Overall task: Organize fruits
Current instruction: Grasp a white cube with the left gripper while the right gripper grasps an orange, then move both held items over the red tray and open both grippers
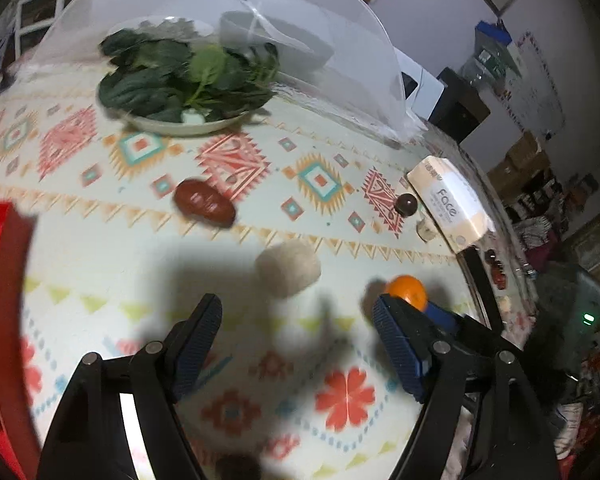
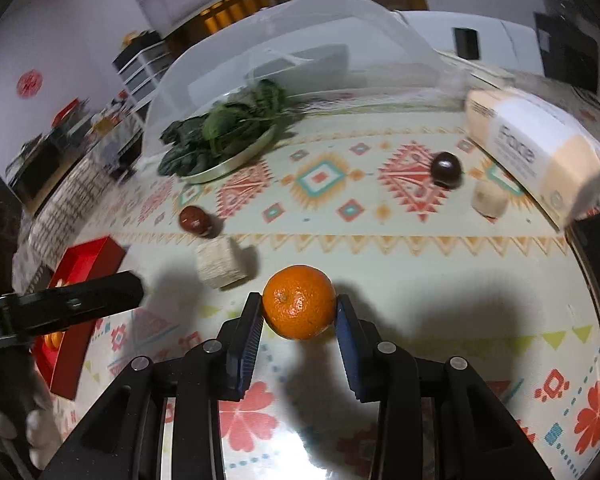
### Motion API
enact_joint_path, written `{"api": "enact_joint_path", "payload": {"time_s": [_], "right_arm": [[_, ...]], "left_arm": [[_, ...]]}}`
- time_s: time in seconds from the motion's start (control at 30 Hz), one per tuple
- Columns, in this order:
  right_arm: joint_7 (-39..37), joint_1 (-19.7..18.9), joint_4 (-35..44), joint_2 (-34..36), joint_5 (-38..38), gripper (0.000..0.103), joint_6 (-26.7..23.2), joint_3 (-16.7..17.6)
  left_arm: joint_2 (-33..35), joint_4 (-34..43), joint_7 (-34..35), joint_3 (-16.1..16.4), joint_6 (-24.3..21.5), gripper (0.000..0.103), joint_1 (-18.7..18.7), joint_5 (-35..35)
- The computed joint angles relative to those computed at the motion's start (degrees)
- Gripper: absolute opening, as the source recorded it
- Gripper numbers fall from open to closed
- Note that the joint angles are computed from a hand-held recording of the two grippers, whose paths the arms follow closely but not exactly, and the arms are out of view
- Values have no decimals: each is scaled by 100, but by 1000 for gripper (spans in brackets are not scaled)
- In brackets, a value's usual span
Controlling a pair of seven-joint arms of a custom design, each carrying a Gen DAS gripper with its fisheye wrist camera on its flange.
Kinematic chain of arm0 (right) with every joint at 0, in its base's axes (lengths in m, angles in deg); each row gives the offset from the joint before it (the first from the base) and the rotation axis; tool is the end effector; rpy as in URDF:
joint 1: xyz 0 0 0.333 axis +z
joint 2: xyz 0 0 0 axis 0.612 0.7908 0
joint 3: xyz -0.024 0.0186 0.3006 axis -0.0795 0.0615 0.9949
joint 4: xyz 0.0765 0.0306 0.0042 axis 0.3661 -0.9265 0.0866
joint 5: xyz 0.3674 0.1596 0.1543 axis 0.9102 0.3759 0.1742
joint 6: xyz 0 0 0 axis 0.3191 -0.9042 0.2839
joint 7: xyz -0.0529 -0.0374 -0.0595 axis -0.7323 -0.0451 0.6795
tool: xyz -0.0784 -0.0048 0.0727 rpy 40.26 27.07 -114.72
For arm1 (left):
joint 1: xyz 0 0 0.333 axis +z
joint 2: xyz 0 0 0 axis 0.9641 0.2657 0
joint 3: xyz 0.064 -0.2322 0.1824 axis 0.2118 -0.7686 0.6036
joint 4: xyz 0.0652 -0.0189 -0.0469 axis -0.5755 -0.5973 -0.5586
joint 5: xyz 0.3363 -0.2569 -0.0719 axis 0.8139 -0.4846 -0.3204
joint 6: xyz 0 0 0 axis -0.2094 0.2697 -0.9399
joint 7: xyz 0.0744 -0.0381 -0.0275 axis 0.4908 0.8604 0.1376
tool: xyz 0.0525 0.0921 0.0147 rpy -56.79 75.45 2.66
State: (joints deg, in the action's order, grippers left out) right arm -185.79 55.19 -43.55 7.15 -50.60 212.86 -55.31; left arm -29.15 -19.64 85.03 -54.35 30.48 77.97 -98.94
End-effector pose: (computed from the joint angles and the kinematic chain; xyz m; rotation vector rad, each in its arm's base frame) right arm 0.5352 0.2493 0.3734 -1.0489 2.1894 -0.5453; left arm 0.7106 -0.0999 0.4060 1.1142 -2.5857 0.9477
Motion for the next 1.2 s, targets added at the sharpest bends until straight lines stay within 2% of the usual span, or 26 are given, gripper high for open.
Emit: {"api": "enact_joint_path", "payload": {"time_s": [0.23, 0.3, 0.33, 0.37, 0.47, 0.7, 1.0, 1.2], "right_arm": [[557, -127, -282, -221, -134, 39, 78, -22], [650, -162, -306, -238, -191, 39, 127, -16], [661, -171, -305, -237, -203, 39, 135, -7], [669, -177, -290, -220, -219, 39, 143, -2], [637, -181, -272, -192, -213, 39, 149, 5], [765, -162, -221, -163, -419, 39, 115, 13], [763, -69, -61, -43, -611, 39, -118, 20], [791, 2, 30, 2, -771, 39, -265, 17]], "left_arm": [[-124, -495, 190, -34, 1135, 77, -403, 463], [-174, -665, 269, -39, 1468, 63, -485, 566], [-176, -711, 284, -33, 1589, 43, -530, 647], [-174, -745, 269, -20, 1688, 36, -568, 727], [-222, -848, 355, -45, 1833, 33, -526, 660], [-528, -952, 662, -35, 1401, 33, -166, 129], [-868, -1109, 891, 323, 561, 33, 559, -922], [-675, -843, 775, 491, 985, 33, 884, -1176]]}}
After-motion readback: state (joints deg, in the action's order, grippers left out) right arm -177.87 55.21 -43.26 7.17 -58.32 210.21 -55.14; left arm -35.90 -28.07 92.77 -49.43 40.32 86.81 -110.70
